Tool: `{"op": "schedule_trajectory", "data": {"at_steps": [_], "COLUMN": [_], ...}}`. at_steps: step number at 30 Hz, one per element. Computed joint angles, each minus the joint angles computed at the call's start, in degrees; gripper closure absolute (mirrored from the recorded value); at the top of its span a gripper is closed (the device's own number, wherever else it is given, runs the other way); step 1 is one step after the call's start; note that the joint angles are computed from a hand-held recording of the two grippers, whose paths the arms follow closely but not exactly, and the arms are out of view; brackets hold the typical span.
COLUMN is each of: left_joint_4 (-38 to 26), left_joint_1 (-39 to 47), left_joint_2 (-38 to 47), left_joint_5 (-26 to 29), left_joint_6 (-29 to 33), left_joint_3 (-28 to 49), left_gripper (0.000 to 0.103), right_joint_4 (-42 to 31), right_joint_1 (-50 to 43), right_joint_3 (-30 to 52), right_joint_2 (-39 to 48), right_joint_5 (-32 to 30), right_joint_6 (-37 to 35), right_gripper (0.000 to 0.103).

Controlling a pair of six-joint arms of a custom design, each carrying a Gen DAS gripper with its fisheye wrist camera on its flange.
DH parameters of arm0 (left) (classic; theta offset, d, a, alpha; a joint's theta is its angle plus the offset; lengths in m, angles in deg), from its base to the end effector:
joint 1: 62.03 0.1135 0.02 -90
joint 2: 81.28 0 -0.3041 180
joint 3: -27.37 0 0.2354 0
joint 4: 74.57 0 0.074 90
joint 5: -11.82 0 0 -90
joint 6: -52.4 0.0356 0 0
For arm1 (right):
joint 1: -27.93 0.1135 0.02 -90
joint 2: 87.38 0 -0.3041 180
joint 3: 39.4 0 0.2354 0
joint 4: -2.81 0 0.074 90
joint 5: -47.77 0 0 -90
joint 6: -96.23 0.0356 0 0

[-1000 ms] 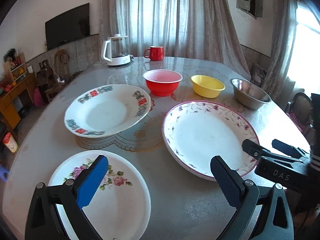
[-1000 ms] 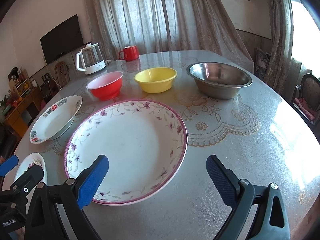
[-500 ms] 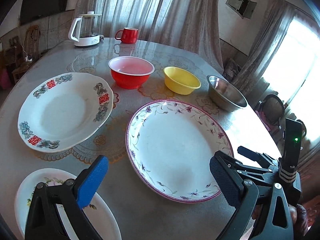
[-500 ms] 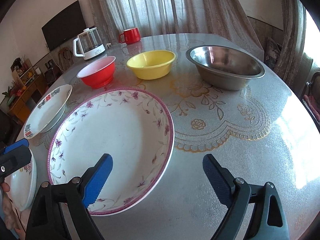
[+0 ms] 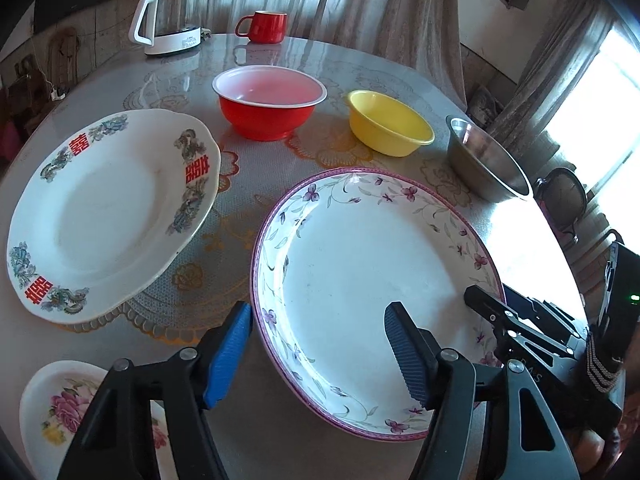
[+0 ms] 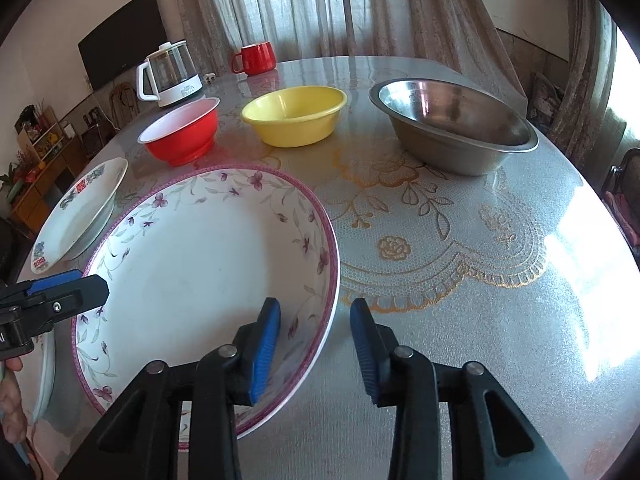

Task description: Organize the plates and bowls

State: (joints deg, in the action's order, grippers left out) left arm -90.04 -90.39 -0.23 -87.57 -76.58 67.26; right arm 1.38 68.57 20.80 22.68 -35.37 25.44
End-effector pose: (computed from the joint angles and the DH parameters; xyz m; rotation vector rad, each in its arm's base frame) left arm 0.1875 -0.0946 0.1678 -0.2994 2.5409 -0.2502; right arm 0.2641 0.2211 0.1339 -0.4101 2.4480 0.3060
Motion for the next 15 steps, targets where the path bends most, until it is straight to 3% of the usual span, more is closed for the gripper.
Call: {"op": "schedule_trajectory", "data": {"at_steps": [6, 12, 15], "left_joint_4": [1.26, 3.64, 3.78], "left_joint_1": [2.24, 7.84, 8.83], "left_joint_2": [0.83, -0.67, -0.94], "left_joint_5": [2.20, 10.14, 11.56], "left_joint_6": [4.04, 11.01, 12.93], "left_joint_3": [-0.15, -1.96, -2.19], "left_gripper": [0.040, 0.042, 0.044], "right_joint_4": [-0.49, -1.16, -1.27], "right_joint_1": [0.04, -0.85, -1.21], "right_joint_3": [0.65, 1.35, 1.62], "right_joint_2": [0.34, 0.57, 0.74], "right_joint_5": [0.36, -1.70, -2.38], "right_joint_6": [-0.17, -0.31, -0.80], "right_gripper": [0.067, 0.067, 0.066]}}
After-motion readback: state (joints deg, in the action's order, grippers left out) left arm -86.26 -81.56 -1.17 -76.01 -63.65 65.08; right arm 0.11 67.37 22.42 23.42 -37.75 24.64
